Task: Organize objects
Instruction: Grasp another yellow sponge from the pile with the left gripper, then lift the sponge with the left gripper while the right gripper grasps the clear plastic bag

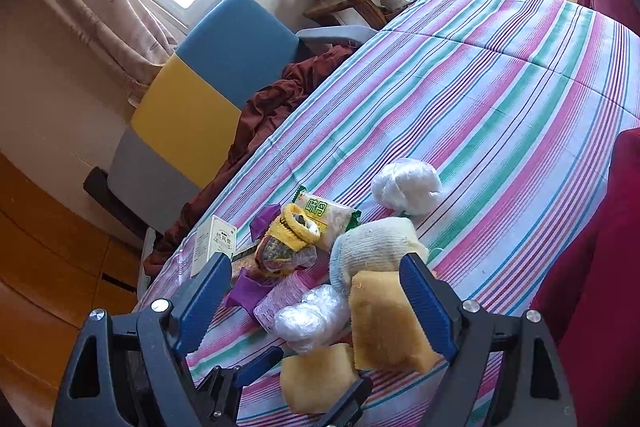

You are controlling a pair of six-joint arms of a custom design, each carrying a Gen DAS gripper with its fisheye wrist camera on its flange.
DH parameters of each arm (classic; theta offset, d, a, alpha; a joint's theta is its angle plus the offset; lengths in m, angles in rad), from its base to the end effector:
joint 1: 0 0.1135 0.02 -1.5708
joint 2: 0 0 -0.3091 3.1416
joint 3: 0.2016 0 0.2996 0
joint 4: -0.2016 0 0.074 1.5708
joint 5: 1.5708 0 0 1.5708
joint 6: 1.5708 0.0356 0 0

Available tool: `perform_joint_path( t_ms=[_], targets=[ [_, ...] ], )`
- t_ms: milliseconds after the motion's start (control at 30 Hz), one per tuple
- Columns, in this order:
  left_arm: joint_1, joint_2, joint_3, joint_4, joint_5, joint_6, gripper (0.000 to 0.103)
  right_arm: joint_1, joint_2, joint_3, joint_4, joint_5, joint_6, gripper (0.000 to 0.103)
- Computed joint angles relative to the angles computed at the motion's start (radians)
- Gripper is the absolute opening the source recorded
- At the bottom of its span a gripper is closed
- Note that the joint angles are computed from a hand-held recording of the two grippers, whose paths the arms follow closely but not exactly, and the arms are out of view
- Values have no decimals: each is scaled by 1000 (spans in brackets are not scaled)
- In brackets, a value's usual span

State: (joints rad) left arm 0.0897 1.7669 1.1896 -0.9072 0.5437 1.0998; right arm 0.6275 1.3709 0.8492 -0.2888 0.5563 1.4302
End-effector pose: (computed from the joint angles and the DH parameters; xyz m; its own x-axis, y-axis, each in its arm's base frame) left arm 0.3681 0.0146 0.2027 -0.4790 0.7226 -0.4984 0.8696 0.4681 -0.1571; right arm 0.2659 0.1696 0.2466 -0.2842 0.8326 -0.4754 0.5522 0.5475 0.6287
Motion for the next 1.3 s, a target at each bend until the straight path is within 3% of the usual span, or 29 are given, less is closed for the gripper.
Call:
perform_joint_path(
  t_ms=[100,167,300,633,667,767,867,967,1067,1300],
  targets=[
    [40,54,58,-65,44,16,89,-5,6,6,-6,-13,-1,87],
    [85,98,125,-174,82,87,77,-10,11,11,-12,-23,-3,87],
    [158,148,206,-328,123,218,62,-13,22,25,-37,-33,3,87],
    [282,252,383,-531,165,356,58,-14,42,59,-111,-34,24,87],
    [299,242,384,-528,172,382,58,-15,41,59,-111,-37,22,87],
    [325,178,314,-369,157,363,59,-21,47,64,-103,-57,-1,87],
    [353,145,224,-148,126,326,61,-23,63,81,-101,-74,-38,87],
    [371,179,213,-115,146,348,62,-28,78,94,-85,-113,-89,87],
    [360,143,125,-3,131,349,64,-27,91,108,-83,-134,-121,87],
    [370,191,182,-78,161,339,63,-20,134,161,-105,-179,-202,86]
  ],
)
